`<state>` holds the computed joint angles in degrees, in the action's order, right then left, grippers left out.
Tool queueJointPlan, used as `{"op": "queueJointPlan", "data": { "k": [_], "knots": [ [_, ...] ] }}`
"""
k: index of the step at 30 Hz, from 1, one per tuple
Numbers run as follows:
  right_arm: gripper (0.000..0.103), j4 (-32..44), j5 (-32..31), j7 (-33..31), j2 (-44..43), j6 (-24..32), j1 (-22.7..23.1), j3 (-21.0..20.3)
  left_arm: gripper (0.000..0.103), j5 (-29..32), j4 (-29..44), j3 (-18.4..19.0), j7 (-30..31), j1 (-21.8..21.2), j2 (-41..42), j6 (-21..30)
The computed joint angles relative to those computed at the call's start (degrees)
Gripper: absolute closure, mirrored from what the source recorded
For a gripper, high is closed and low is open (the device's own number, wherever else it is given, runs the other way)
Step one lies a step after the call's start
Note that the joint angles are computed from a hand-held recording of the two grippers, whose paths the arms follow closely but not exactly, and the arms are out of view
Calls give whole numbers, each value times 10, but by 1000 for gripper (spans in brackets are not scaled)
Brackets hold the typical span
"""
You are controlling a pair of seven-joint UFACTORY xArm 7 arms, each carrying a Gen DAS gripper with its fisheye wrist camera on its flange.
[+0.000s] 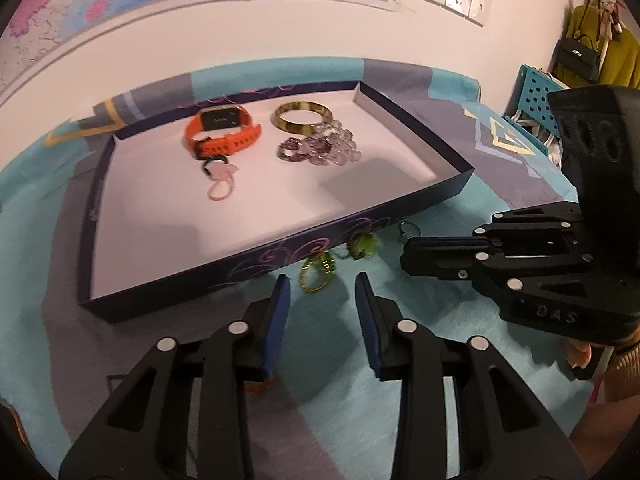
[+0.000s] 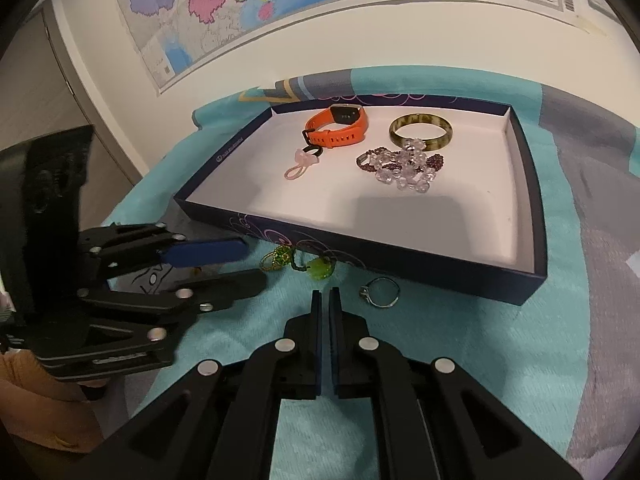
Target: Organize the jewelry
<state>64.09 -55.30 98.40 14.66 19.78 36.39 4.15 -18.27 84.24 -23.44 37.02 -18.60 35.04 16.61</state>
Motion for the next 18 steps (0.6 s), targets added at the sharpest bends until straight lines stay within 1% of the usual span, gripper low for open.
{"op": "queueJointPlan", "data": {
  "k": [1, 3, 4, 6, 8, 11, 13, 16, 18],
  "knots": [
    [98, -1, -2, 2, -1, 1, 1, -1, 72, 2, 3, 2, -3, -3, 3, 2],
    [97, -3, -10, 10, -2, -1, 2, -3, 82, 6, 14, 8, -14, -12, 10, 9],
    [96, -3, -11, 11, -2, -1, 1, -2, 84, 7, 16, 11, -18, -15, 12, 8],
    [96, -2, -15, 13, -1, -4, -1, -2, 96, 9, 22, 12, -25, -17, 17, 9],
    [94, 1, -13, 10, 2, -2, -1, -1, 101, 10, 22, 9, -25, -15, 16, 11],
    [86, 4, -16, 10, 3, -1, -1, -4, 102, 10, 15, 5, -20, -11, 12, 11],
    [83, 10, -14, 5, 7, 7, 0, -3, 102, 3, 7, -7, -7, 1, 9, 12],
    [75, 22, -8, -5, 15, 13, 0, -3, 102, -10, 0, -18, 10, 12, 4, 16],
    [74, 29, -4, -12, 20, 14, 1, -4, 102, -17, -2, -17, 15, 13, 2, 16]
  ]
}}
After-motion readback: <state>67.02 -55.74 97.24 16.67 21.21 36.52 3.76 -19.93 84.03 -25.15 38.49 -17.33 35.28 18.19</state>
